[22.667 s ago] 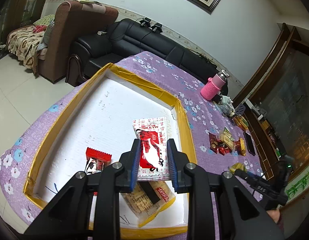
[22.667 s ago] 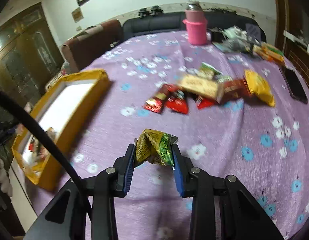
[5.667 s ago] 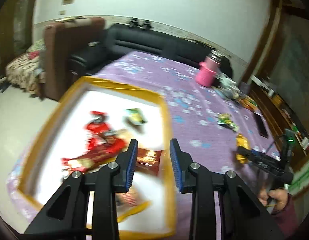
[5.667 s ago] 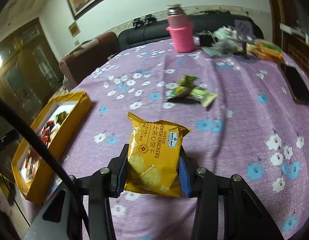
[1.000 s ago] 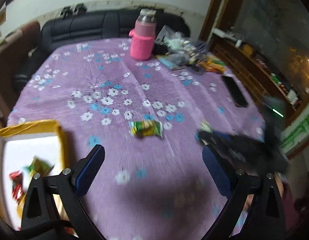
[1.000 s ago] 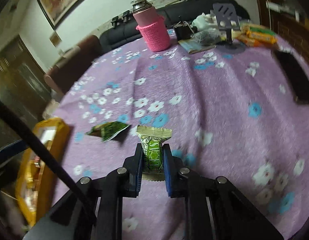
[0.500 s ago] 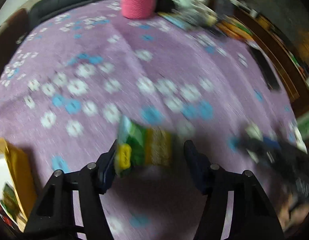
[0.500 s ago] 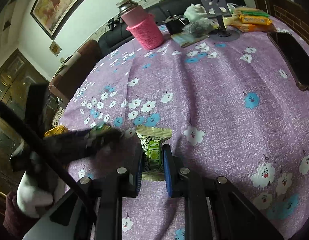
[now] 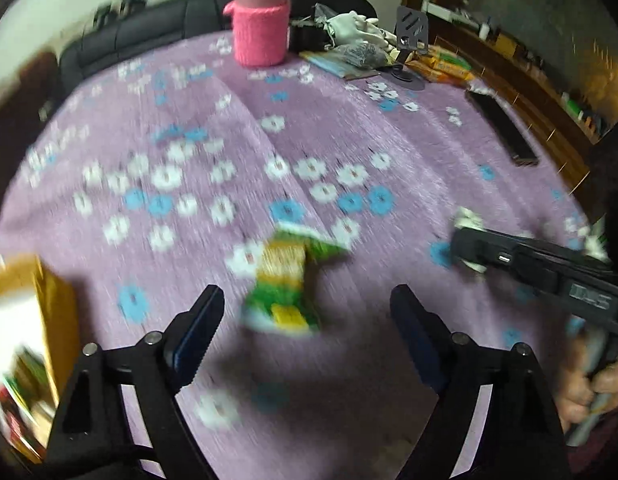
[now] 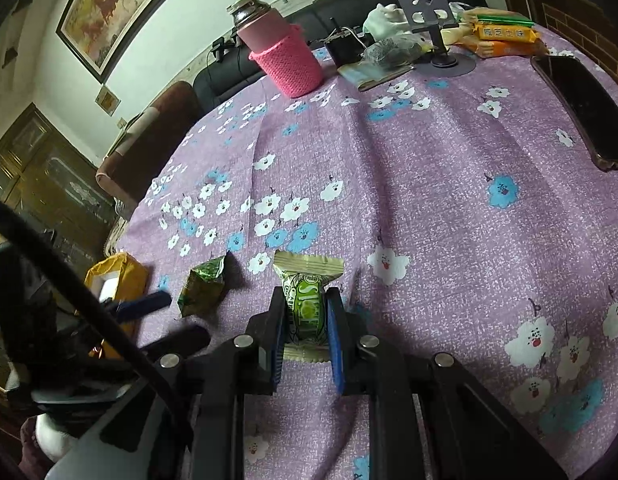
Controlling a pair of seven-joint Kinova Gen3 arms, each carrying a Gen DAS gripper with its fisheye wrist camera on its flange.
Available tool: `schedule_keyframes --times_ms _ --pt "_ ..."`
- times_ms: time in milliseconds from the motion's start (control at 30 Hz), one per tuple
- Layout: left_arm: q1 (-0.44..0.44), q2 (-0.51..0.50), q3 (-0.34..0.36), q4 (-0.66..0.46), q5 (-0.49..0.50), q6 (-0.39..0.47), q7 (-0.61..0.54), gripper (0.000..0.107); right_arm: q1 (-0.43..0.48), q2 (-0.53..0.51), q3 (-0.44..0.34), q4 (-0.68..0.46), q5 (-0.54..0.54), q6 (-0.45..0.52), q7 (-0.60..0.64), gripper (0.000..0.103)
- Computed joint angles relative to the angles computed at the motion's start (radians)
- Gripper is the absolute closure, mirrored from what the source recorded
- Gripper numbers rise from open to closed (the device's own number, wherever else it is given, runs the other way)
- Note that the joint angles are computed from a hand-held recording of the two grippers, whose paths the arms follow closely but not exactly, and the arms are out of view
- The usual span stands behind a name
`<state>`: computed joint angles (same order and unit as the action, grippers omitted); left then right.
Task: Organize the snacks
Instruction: 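Grasp the green snack packet with the left tool while the right tool holds the green candy, then carry both green snacks over the tray and open both tools to drop them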
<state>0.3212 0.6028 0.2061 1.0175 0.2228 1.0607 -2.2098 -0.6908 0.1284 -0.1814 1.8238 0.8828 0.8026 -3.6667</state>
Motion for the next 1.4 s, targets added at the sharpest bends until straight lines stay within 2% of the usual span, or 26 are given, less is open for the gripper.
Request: schedule_keyframes --times_ms 100,167,233,267,333,467,600,733,900,1033,1167,1267,1400 --pt "0.053 0.013 -0.020 0.005 -0.071 -0.058 -0.006 0.022 0.000 -0.002 0.000 0.004 0.005 -0.003 -0.006 0.086" --pt "0.071 0.022 -0.034 0.002 -0.092 -0.050 -0.017 0.036 0.002 -0.004 -0.001 0.005 0.005 -0.009 -0.005 0.086" --pt "0.039 0.034 0.001 -0.026 -0.072 -0.008 -0.022 0.066 0.004 -0.003 -0.001 0.005 0.003 -0.011 -0.004 0.086" --pt "0.036 0.032 0.002 -0.027 -0.071 -0.004 -0.020 0.072 0.005 -0.003 -0.001 0.005 0.001 -0.013 -0.003 0.085" --pt "0.048 0.013 -0.026 -0.002 -0.068 -0.034 -0.012 0.072 0.004 0.002 -0.001 -0.001 -0.003 -0.008 0.004 0.086" --pt "-0.003 0.011 -0.002 -0.002 -0.016 -0.019 0.004 0.072 -0.002 0.008 0.002 -0.009 -0.005 -0.002 0.010 0.086" --pt "-0.063 -0.050 0.020 0.073 0.054 -0.037 -0.013 0.072 -0.002 0.006 0.006 0.000 0.011 -0.028 0.004 0.086" --pt "-0.144 -0.142 0.045 0.179 0.154 -0.065 -0.079 0.072 -0.005 0.002 0.006 0.010 0.044 -0.051 -0.010 0.086" --pt "-0.270 -0.254 0.048 0.325 0.338 -0.085 -0.188 0.072 -0.016 0.009 0.002 0.000 0.079 -0.045 -0.017 0.086" --pt "-0.362 -0.328 0.012 0.434 0.487 -0.090 -0.287 0.072 -0.037 0.021 -0.002 -0.014 0.113 -0.019 -0.023 0.086" --pt "-0.463 -0.362 -0.058 0.481 0.613 -0.042 -0.351 0.072 -0.074 0.066 -0.005 -0.074 0.097 0.071 0.007 0.086" --pt "-0.524 -0.364 -0.102 0.492 0.679 -0.013 -0.374 0.072 -0.088 0.097 0.005 -0.108 0.061 0.075 0.027 0.086" --pt "-0.591 -0.355 -0.143 0.492 0.718 0.003 -0.389 0.072 -0.142 0.148 0.016 -0.188 0.014 0.137 0.087 0.086"
